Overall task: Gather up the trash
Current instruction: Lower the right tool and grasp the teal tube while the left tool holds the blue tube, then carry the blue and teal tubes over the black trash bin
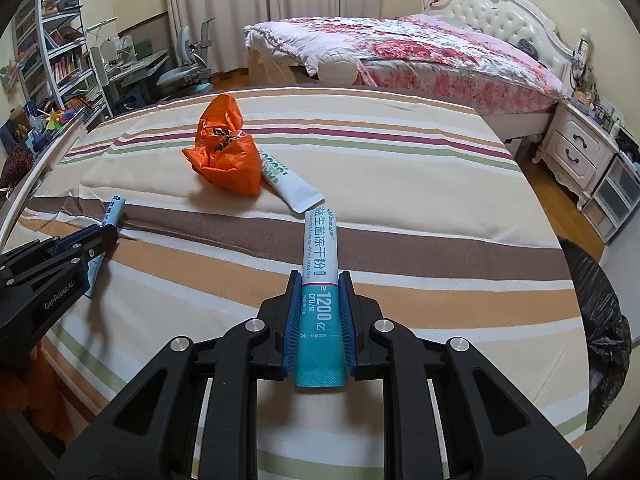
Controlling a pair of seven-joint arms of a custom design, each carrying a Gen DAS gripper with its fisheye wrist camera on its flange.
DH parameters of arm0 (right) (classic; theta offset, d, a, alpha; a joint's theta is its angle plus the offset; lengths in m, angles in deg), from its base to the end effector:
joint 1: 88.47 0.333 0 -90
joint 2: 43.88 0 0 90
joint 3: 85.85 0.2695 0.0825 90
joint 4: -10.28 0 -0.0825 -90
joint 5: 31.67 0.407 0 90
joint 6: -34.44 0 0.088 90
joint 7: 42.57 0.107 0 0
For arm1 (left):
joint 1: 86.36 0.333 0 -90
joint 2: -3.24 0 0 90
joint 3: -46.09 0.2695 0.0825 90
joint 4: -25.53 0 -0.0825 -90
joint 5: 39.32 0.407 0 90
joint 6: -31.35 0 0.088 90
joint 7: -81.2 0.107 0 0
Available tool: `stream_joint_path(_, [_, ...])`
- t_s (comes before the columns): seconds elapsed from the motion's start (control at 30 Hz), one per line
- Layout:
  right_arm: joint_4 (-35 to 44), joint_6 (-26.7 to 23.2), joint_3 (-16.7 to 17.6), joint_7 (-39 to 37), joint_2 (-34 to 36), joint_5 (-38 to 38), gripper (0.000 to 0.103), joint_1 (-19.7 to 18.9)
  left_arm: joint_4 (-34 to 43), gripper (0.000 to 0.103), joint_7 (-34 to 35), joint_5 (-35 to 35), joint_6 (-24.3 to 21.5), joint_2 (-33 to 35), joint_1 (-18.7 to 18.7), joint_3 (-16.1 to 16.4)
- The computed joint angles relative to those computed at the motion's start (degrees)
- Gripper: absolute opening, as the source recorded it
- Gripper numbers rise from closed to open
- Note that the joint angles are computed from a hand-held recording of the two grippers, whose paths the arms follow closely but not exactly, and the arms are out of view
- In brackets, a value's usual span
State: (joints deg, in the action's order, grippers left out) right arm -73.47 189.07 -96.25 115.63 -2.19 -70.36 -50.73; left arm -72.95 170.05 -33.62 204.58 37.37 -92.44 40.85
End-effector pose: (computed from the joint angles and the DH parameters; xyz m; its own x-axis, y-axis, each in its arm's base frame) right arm 0.6401 0.3826 0.2582 -0.0819 -0.9964 -0.0197 -0.7506 0.0747 -0.6565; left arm 0.6976 -0.1390 0.2726 -0.2317 -0.9727 -0.0090 -0.7350 0.1812 -0.6534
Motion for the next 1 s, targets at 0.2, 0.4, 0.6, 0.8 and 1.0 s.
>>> stream_joint_path(0.2, [-7.4,1.7,-2.4,6.4,-4.9,-4.5,0.018,1.5,-2.9,0.021,2.3,-1.0,1.6,-1.7,1.3,-3.1])
stream_joint_path(0.4, [-14.2,2.1,-3.1,14.3,-10.1,-11.1,0.018,1.1,-5.3,0.021,5.4,-2.1,3.7,-3.2,1.7,-6.3])
stream_joint_path(0.6, [-21.4,0.4,-3.3,24.2,-16.0,-19.8,0.018,0.1,-5.4,0.021,9.0,-3.3,4.7,-3.1,1.7,-9.6])
stream_joint_path(0.8, [-28.5,-2.7,-2.4,32.7,-21.9,-26.6,0.018,-2.4,-3.9,0.021,12.4,-4.0,4.8,-1.9,0.7,-12.4])
stream_joint_path(1.0, [-34.8,-6.1,-0.2,38.9,-27.3,-31.2,0.018,-5.9,-1.3,0.021,15.7,-4.5,4.7,0.1,-0.5,-14.9])
